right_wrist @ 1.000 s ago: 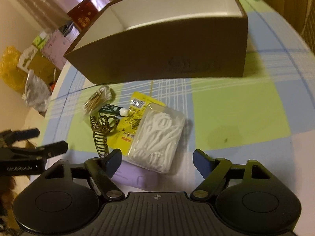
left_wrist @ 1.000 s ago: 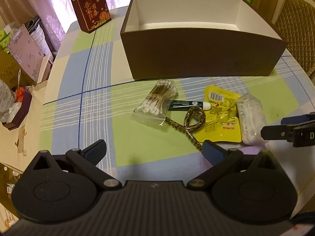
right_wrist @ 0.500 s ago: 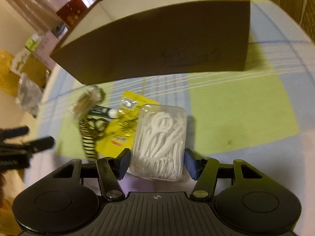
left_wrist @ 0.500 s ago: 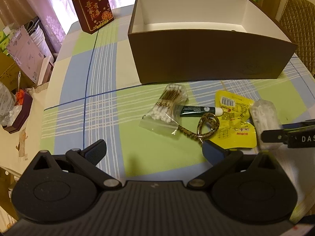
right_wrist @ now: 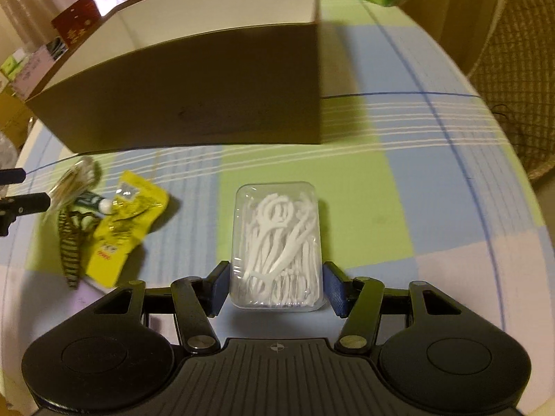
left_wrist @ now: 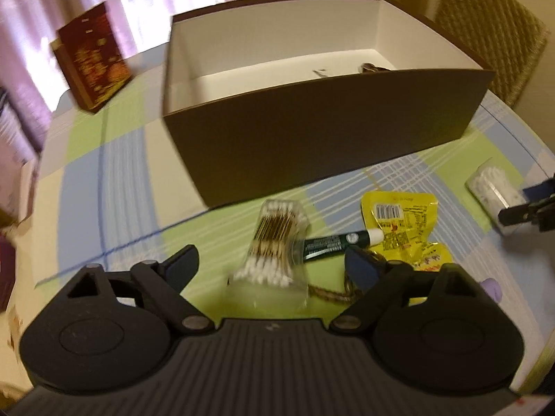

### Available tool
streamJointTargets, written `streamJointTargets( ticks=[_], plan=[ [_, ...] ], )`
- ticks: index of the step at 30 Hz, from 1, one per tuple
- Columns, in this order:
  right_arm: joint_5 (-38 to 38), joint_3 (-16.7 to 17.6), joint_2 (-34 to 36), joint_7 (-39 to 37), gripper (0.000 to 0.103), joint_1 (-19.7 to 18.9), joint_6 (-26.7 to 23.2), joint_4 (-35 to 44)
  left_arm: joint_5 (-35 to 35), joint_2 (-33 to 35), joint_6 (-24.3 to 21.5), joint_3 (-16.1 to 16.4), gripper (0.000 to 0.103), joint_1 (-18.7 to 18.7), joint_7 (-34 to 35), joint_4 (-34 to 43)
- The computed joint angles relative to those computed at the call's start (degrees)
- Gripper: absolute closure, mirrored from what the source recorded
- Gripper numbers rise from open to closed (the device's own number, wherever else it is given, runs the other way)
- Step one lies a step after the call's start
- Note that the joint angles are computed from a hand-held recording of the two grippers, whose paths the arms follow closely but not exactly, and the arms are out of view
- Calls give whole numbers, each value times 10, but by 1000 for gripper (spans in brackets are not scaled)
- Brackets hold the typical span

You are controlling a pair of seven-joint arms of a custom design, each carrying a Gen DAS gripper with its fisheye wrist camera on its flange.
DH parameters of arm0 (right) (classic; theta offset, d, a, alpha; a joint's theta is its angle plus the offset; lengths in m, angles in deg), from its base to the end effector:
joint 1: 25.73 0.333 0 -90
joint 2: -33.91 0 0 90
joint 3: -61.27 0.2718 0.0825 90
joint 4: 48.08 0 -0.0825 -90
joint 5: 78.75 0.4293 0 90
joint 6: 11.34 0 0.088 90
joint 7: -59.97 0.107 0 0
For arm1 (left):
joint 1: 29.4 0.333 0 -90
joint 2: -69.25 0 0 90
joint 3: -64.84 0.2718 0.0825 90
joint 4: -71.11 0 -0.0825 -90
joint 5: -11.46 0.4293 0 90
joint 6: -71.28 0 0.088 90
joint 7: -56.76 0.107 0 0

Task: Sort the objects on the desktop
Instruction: 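Grasp the clear floss-pick box with the right tool while the left grasps the cotton-swab bag, then lift the floss box and swab bag with both tools toward the brown box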

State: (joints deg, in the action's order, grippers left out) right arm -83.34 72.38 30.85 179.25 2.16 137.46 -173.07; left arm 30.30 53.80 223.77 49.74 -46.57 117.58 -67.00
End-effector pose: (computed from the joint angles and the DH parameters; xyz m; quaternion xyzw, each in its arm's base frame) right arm 0.4671 0.3809 0.3954 -0.7620 0.6039 -0.0762 0.2211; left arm 0.4540 -0.2972 0.3988 -0.5626 0.7764 -0.2016 0.1999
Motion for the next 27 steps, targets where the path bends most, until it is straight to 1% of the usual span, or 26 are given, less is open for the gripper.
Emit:
streamJointTargets(
  ticks=[2,4,6,7,8,10,11,12,14,16,18,20,21,22,24,27],
  plan=[
    [-14,0,-2,13,49,-2,-2,-2,-4,22,11,8,15,0,22,13],
    [-15,-1,-3,19,49,-4,-1,-4,-17,41,24,14,18,1,41,23],
    [-17,0,3,28,49,-4,0,1,-41,59,35,21,35,-1,65,32],
    [-17,-1,1,31,49,-4,0,-1,-55,67,35,24,38,-1,75,37],
    [-18,-1,-1,32,49,-4,-1,-2,-69,74,33,26,46,0,82,41],
    [-19,-1,-4,34,49,-4,1,-5,-95,82,35,28,51,1,98,43],
    [-18,-1,-4,33,49,-4,0,-6,-109,83,38,30,60,2,107,41],
    [-18,-1,-4,33,49,-4,-1,-6,-118,82,40,30,74,2,114,38],
    [-18,0,-4,31,49,-5,-2,-4,-118,76,43,29,83,7,112,30],
    [-22,0,-1,28,48,-4,-5,-1,-98,64,44,24,85,17,87,19],
    [-27,0,5,25,48,-4,-5,5,-68,44,39,18,86,29,45,5],
    [-25,-1,10,14,46,-2,-6,10,-53,22,29,17,87,34,16,-11],
    [-20,-2,12,6,39,-2,-5,11,-49,9,23,17,87,36,4,-20],
    [-19,-3,12,5,29,-1,-1,10,-46,-4,14,17,87,36,-7,-30],
    [-30,-2,10,13,26,-1,8,6,-51,-31,-5,17,86,31,-25,-50],
    [-32,-2,14,9,25,1,6,9,-74,-73,-30,20,83,12,-38,-83]
  ],
)
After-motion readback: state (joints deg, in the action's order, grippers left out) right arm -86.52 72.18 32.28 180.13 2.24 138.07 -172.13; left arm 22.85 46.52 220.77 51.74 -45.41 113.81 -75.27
